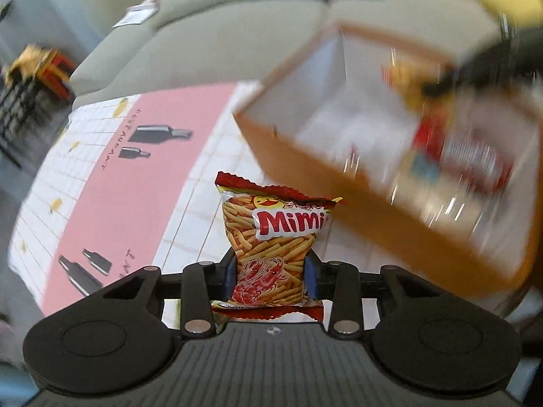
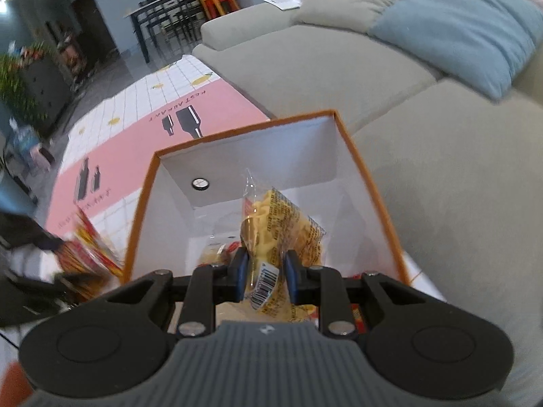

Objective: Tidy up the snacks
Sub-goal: 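Lift the noodle pack with right tool while left tool grasps the Mimi bag, then carry both packs into the orange box with left and right tools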

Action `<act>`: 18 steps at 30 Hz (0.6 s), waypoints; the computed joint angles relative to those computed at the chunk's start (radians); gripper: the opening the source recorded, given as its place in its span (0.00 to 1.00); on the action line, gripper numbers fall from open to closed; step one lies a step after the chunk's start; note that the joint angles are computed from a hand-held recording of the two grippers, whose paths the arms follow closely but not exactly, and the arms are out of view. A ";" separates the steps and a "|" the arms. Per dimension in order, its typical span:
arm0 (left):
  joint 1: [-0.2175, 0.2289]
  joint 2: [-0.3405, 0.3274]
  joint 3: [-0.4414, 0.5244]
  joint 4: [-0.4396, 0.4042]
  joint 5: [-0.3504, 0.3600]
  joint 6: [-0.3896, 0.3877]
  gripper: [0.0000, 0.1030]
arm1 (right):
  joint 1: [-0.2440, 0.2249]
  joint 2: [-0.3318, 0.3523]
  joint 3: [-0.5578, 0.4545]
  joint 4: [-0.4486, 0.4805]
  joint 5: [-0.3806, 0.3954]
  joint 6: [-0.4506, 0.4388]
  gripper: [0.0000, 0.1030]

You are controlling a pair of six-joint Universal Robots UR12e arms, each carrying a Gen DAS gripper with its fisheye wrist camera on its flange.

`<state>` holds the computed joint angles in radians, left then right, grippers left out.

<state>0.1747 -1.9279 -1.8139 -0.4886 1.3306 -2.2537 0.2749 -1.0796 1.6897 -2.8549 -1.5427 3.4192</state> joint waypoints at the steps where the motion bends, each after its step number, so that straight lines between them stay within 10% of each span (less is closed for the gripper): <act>1: 0.003 0.008 0.012 -0.026 -0.034 -0.035 0.42 | 0.000 0.003 -0.005 0.007 -0.011 -0.021 0.20; 12: -0.047 -0.030 0.159 -0.239 -0.170 -0.286 0.42 | 0.026 0.050 -0.050 0.059 -0.183 -0.357 0.18; 18: -0.077 -0.097 0.236 -0.362 -0.167 -0.434 0.42 | 0.004 0.061 -0.063 0.125 -0.127 -0.343 0.17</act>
<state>0.0974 -2.0252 -1.5782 -0.8509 1.1632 -2.6876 0.2785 -1.0187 1.6268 -2.7298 -1.6695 3.0758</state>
